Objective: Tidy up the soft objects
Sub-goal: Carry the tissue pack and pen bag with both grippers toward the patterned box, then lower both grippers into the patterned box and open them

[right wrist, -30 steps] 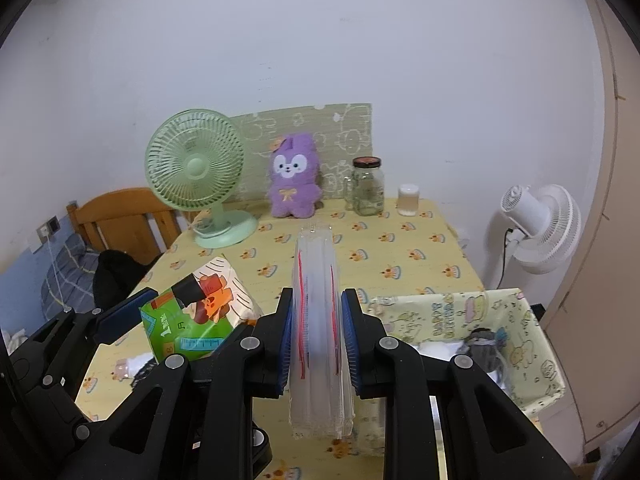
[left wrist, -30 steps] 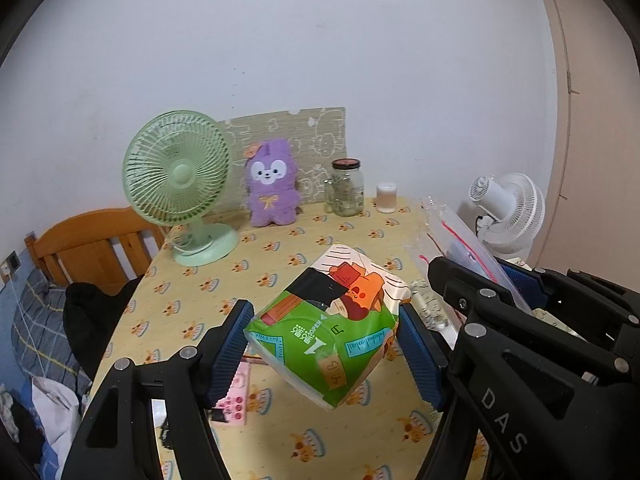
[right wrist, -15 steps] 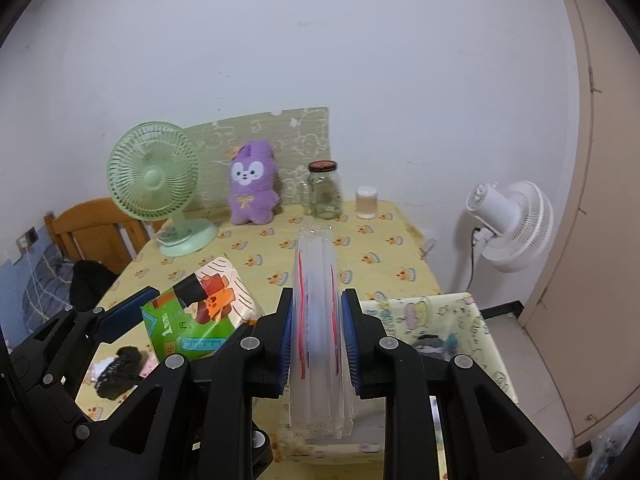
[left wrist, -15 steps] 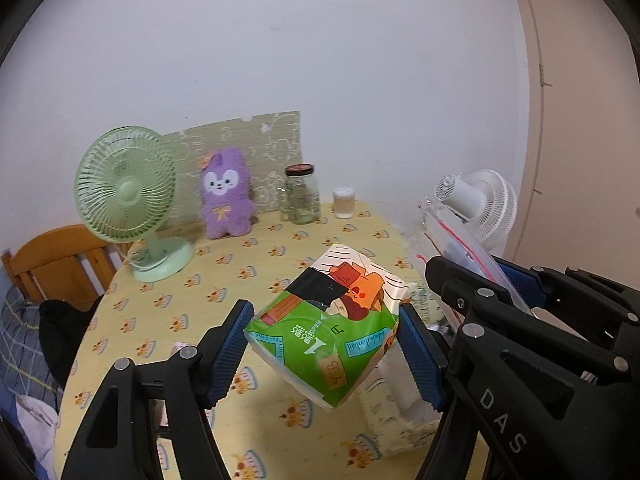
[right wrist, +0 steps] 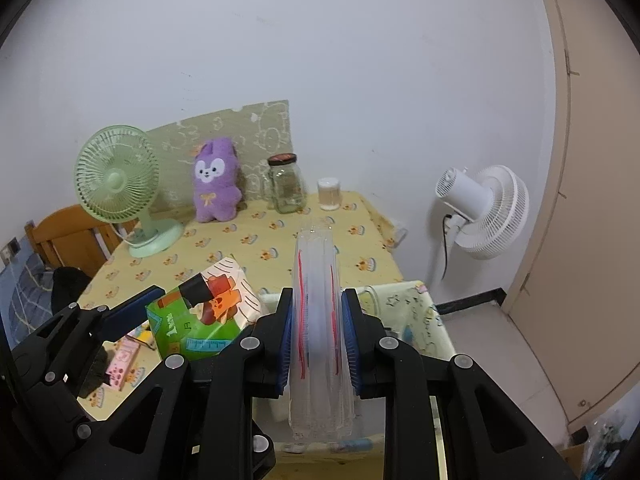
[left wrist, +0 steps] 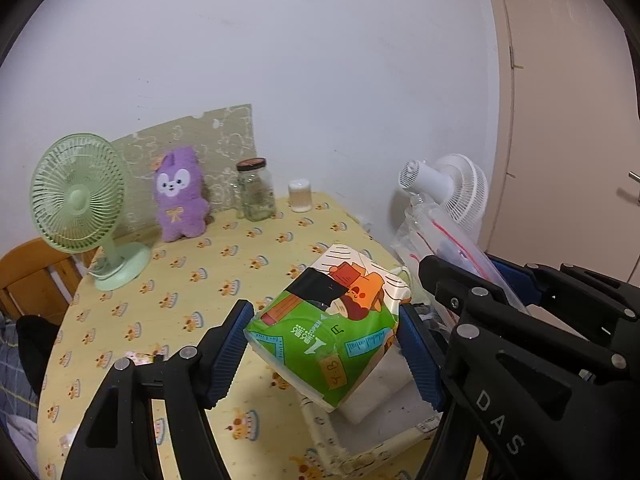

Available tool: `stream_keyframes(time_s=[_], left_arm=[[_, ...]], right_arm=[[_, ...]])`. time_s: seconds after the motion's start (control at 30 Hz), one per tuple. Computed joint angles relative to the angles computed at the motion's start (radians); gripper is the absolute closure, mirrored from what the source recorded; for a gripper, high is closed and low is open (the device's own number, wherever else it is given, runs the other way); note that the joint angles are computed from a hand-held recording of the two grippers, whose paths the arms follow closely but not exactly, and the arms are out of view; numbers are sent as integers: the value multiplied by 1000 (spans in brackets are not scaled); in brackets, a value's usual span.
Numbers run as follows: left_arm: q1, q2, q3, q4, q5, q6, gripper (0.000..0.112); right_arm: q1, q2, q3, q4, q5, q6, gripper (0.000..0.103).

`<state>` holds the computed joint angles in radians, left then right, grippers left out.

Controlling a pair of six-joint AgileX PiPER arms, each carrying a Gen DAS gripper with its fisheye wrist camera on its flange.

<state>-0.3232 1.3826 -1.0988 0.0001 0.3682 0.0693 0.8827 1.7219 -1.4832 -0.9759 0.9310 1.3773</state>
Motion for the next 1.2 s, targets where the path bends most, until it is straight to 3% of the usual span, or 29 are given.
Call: stream_keyframes(time_s=[0.23,0.37,0.47,0.63,0.77,0.9,1.0,1.2], left_arm=[[-41,71,-17,26,-13,4,37],[-49,116,-36,-49,-2,91,34],[-78,138,-38,105,-5,-51,21],[-94,156,-52,185,26,-123,17],[-98,160,-52,213,44,-148,15],[-90,154,-47,171,48,-108,15],[-79,140,-40,129,47,-70,15],[-44,94,-17,40,55,14,15]], right_arm=[[-47,-25,98,-14,-58,67,78],[-74,-38,151,-16,-99,97,78],[-96,-34,176,-8,-121,109,78],[-128,-35,219,-5,-189,148,77],[-143,-28,224,7,-231,151,67],[-135,-15,217,0,-215,172,30],[-114,-12,206,-20,-174,195,19],[-71,-4,166,-13,-97,193,14]])
